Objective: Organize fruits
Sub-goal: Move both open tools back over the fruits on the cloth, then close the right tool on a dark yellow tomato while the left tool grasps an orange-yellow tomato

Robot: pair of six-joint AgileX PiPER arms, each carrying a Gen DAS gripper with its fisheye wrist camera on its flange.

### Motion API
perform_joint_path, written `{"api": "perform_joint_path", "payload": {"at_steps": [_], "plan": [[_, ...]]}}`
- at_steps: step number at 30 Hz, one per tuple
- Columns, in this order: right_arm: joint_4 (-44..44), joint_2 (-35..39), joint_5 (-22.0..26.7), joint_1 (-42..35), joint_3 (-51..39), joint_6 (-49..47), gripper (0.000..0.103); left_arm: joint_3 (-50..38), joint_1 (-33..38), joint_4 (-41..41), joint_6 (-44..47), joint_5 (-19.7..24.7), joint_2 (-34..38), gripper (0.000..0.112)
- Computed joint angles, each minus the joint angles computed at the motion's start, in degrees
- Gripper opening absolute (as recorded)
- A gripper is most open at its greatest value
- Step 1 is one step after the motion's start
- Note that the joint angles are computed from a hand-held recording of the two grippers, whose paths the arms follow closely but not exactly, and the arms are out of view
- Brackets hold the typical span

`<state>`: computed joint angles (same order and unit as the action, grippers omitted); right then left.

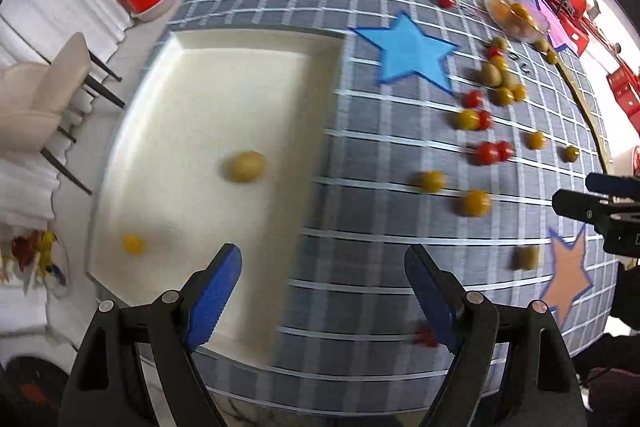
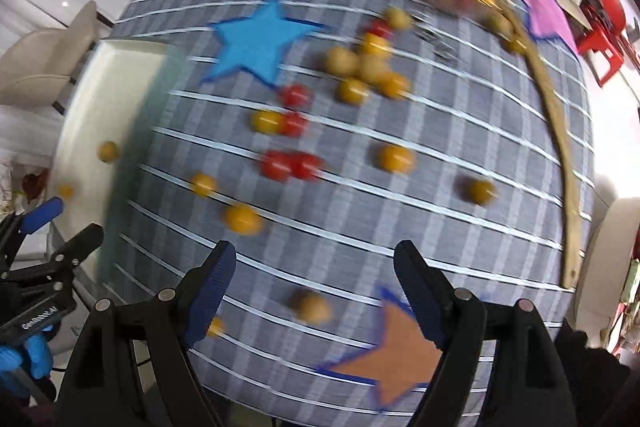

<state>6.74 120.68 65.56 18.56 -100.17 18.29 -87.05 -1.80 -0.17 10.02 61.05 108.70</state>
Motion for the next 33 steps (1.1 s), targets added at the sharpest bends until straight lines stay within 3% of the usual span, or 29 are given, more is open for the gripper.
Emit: {"api": "perform_joint_path", "payload": {"at_steps": [4, 10, 16, 22, 25, 29, 33], "plan": [[0.07, -4.79, -4.05, -5.00, 10.49, -7.52, 0.084, 3.44, -7.07, 1.73, -10.18, -2.03, -1.31, 0.085], [0.69, -6.37, -7.84, -11.77, 16.42, -13.60, 0.084, 4.01, -14.40, 3.67, -19.42, -4.48, 1.48, 0.085], [1.41, -5.17, -10.33, -15.50, 17.17, -17.54, 0.084, 2.09, -16.11, 6.25, -25.66, -5.92, 5.91, 0.085], [-0.84, -1.12, -11.68, -14.85, 13.60, -15.31, 0.083, 0.61, -16.46, 7.38, -28.72, -6.37, 8.18, 0.084], [-0.80, 0.74, -12.14, -15.00, 11.89, -15.13, 0.078, -0.72, -16.55, 7.13, -29.03, -5.86, 9.47, 0.075], [-0.09, 3.19, -11.12, -14.75, 9.10, -15.01, 0.065, -1.97, -15.95, 7.04, -29.19, -5.62, 11.05, 0.074], [-0.09, 3.09, -12.61, -14.83, 10.21, -15.43, 0.064, -2.05, -16.07, 6.17, -28.66, -6.49, 11.58, 0.062]]}}
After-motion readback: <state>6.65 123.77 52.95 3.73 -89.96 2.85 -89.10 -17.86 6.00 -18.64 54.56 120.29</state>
